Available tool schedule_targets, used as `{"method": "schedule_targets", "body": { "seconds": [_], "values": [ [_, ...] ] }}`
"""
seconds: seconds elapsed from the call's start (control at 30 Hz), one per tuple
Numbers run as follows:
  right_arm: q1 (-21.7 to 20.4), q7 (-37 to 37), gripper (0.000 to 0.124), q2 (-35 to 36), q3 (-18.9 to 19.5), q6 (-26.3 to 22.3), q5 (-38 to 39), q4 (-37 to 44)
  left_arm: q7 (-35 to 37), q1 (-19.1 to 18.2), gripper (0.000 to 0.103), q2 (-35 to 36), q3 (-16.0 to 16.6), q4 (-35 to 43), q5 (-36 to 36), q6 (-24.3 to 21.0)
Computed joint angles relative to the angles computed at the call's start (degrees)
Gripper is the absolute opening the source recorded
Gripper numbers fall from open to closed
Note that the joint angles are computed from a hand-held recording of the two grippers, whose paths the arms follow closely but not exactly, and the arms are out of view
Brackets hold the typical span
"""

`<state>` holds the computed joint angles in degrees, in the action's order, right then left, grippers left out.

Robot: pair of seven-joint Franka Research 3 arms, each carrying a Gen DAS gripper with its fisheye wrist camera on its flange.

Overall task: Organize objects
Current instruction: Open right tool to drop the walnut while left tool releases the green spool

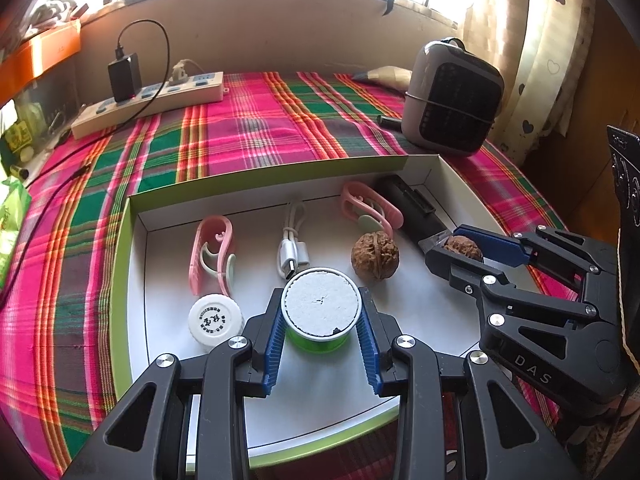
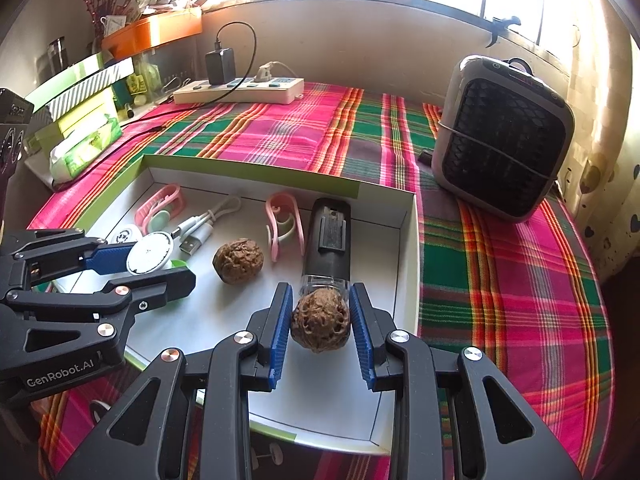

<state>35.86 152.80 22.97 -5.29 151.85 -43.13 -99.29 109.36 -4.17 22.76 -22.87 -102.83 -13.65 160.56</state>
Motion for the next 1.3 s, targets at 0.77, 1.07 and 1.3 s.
{"method": "schedule_targets", "body": {
  "seconds": [0.77, 1.07, 1.3],
  "values": [
    [0.36, 2.86, 0.041, -0.91, 0.13, -0.95, -1.68, -0.57, 0.81, 0.63, 0.036, -1.53, -0.52, -1.36, -1.29, 1.06],
    [0.39, 6.03, 0.046, -2.35, 0.69, -1.46, -4.64, -1.77, 1.41, 0.95, 0.038, -3.09, -0.72, -3.18, -2.88, 2.35],
    [0.30, 8.42, 0.046, -3.62, 1.53, -2.11, -7.14, -2.64, 2.74, 1.49, 0.038, -4.96, -1.08, -5.34, -4.95, 3.52]
  ]
}}
